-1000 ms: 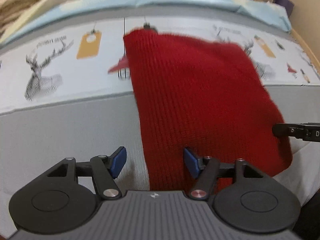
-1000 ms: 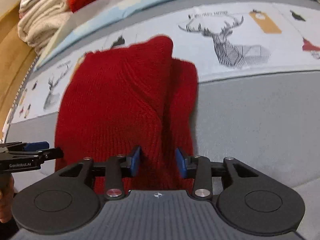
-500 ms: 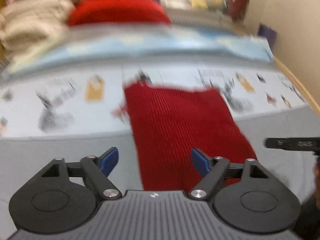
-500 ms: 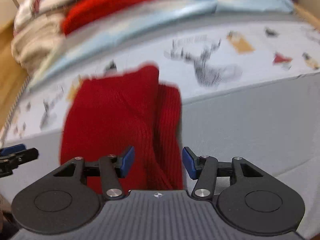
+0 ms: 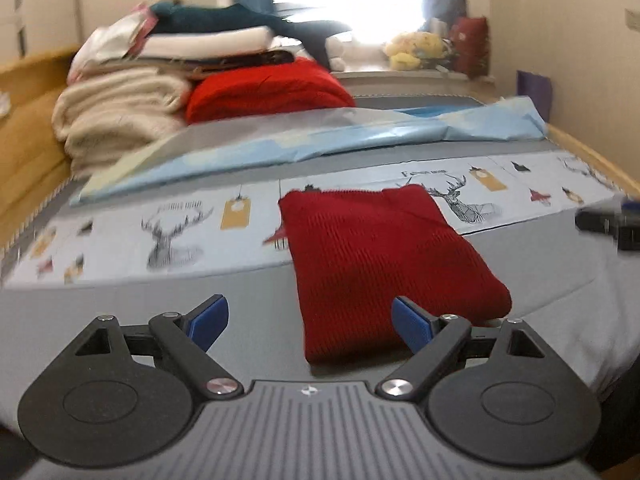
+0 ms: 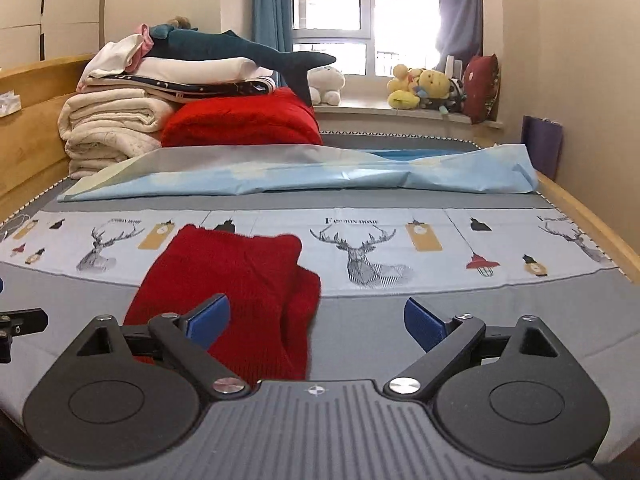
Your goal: Fold small clothes
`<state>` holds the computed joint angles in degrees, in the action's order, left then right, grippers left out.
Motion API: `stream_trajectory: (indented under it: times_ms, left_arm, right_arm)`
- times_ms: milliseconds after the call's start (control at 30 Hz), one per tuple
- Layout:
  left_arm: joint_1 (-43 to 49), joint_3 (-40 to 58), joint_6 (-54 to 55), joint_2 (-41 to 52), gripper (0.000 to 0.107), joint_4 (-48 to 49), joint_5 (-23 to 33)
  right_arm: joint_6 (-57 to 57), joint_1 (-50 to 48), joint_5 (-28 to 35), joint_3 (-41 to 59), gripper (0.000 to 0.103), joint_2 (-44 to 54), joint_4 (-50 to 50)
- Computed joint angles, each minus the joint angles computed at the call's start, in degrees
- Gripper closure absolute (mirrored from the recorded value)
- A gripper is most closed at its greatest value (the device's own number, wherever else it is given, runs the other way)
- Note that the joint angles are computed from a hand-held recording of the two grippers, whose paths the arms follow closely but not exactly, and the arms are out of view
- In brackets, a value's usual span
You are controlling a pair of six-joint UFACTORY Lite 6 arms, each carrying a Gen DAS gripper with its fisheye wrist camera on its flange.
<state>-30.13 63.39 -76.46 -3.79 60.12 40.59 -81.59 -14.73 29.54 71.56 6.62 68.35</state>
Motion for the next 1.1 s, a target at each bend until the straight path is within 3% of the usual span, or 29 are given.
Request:
stream_trajectory:
  times_ms: [100, 200, 300, 467, 1100]
  left_arm:
    - [-1.04, -3.05, -5.99, 0.35, 0.015, -2.41, -1.89]
    - [-1.46, -2.56, -2.5, 3.08, 0.015, -6.62, -3.9]
    - [-1.61, -3.75, -7.11, 3.25, 0.015, -1.2, -5.1]
    - [-0.04, -2.95, -11.88, 5.53, 0.015, 1.59, -4.95]
    - [2.23, -2.64, -11.02, 5.39, 0.015, -0.73, -6.44]
  right_arm:
    - [3.26, 0.76, -3.13, -5.6, 0.008, -1.68, -3.09]
    - [6.51, 1.67, -3.71, -5.81, 0.008, -1.32, -4.32]
    - [5.32, 3.08, -5.83, -6.09, 0.007, -1.05, -2.6]
    - [5.38, 3.96, -5.22, -6.95, 0.007, -2.04, -0.88]
    - [9.09, 9.96, -4.04, -8.15, 0.007, -3.12, -4.02]
